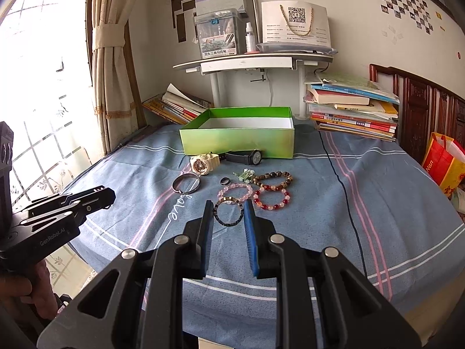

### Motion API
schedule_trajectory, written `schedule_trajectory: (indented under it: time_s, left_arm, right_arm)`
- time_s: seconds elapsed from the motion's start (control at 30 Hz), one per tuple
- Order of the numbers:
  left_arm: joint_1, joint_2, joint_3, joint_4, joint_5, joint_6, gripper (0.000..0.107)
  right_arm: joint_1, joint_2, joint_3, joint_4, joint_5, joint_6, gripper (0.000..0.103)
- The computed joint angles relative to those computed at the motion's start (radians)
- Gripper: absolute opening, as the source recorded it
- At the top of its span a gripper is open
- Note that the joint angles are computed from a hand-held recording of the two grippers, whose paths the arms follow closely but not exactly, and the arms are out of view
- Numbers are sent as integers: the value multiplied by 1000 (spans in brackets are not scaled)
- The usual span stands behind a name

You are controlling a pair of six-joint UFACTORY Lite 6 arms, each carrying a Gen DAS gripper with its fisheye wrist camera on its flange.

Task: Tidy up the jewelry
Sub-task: 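Lift and carry both gold pieces over the green box with both tools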

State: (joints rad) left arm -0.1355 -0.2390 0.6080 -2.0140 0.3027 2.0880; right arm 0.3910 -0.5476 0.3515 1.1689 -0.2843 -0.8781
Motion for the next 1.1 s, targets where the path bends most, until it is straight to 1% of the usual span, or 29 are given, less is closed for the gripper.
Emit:
schedule_trajectory:
  time_s: [0.27, 0.53, 0.67, 0.87, 0.97, 1.1]
  left_arm:
    - [9, 7, 0, 3, 8, 3, 14]
    - [4, 34, 9, -31, 7, 40, 14]
    - [-5, 60, 27, -47, 3, 54, 14]
    - [-21, 121, 66, -91, -5, 94, 14]
    - [-26, 165, 98, -103, -9, 104, 14]
    - [-37, 222, 147, -110, -20, 105, 14]
  right_arm:
    - [-3, -2, 0, 4, 4, -2, 21]
    - [-25, 15, 3, -61, 18, 56, 21]
    - [-39, 36, 10, -123, 23, 115, 21]
    - [-81, 93, 23, -313, 34, 294, 21]
    - [-108, 135, 40, -438, 38, 411, 21]
    - [-159, 207, 78, -653, 42, 603, 21]
